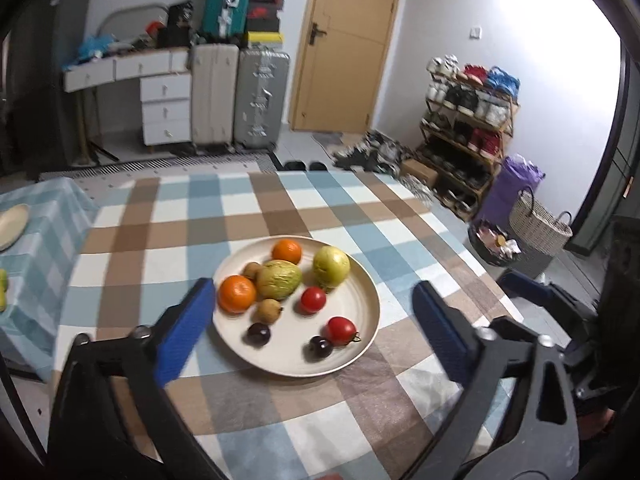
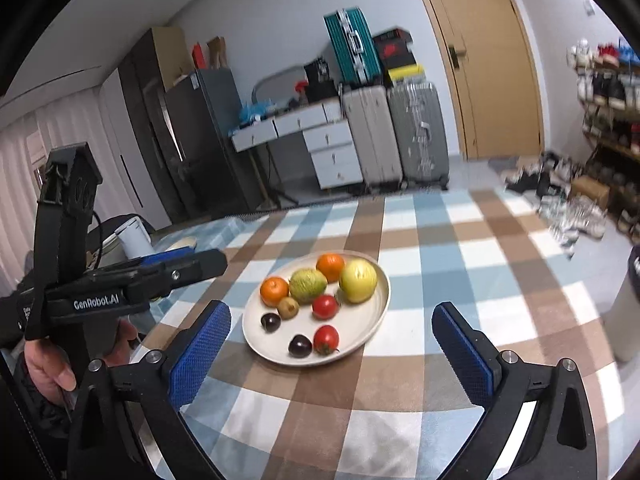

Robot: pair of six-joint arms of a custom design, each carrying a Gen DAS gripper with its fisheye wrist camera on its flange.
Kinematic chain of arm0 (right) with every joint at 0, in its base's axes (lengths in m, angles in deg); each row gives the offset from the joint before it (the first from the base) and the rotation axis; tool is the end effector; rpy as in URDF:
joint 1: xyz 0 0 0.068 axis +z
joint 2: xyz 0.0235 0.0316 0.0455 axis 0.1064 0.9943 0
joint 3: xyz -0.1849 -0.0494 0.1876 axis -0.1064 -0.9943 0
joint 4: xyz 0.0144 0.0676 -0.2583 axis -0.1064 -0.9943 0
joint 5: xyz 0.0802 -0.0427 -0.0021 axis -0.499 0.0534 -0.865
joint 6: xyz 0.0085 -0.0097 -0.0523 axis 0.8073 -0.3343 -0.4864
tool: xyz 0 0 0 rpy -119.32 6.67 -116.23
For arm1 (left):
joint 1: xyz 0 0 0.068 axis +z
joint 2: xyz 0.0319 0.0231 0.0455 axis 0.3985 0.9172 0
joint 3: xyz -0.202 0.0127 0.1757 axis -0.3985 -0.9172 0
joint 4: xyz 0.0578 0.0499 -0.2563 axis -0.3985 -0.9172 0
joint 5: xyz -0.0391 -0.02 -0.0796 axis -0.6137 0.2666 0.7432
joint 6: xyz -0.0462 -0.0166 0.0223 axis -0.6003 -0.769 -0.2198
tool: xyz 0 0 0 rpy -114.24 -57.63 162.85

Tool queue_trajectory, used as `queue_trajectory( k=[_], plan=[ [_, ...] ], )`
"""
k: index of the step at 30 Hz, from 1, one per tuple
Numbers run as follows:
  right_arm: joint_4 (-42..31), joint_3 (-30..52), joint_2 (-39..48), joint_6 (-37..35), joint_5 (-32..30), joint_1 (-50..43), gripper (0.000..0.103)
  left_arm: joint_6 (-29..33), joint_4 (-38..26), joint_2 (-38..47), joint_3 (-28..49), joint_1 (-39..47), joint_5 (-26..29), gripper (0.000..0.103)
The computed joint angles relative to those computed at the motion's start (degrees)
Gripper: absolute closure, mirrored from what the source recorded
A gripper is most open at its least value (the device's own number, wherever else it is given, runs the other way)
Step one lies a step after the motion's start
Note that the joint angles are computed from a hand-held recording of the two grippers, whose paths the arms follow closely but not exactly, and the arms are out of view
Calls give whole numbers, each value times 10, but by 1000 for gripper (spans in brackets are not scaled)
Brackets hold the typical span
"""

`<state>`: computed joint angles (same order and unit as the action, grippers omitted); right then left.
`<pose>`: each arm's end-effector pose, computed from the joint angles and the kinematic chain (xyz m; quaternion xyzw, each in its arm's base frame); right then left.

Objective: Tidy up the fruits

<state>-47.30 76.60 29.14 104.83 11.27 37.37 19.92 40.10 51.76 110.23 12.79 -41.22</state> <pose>0.2151 0.1127 0.1420 0.1058 0.8451 0.0867 0.5169 0.3476 -0.0836 0.1993 0.2612 0.8414 -0.2351 0.4106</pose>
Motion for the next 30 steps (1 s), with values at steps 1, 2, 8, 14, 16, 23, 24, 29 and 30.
queue_trajectory(
  k=[1,2,8,14,16,23,24,29,30],
  plan=[
    [-8,2,-8,-4,23,17,0,-3,13,-17,-18,7,1,1],
    [-16,5,-13,-7,47,33,0,-4,20,-30,-31,12,2,1],
    [-52,20,-36,-15,155,114,0,-21,103,-131,-136,44,-21,1],
    [-91,33,-67,-14,244,181,0,-23,102,-233,-190,81,-16,1],
    [-98,37,-77,-20,277,205,0,-24,96,-269,-204,97,-6,1],
    [-28,18,-82,-61,376,272,0,-17,82,-351,-247,129,13,1],
    [-11,13,-80,-68,384,275,0,-18,87,-356,-255,129,8,1],
    [98,-12,-40,-125,432,297,0,-34,170,-360,-313,126,-12,1],
    [107,-15,-30,-128,443,301,0,-36,199,-355,-327,124,-18,1]
  ],
)
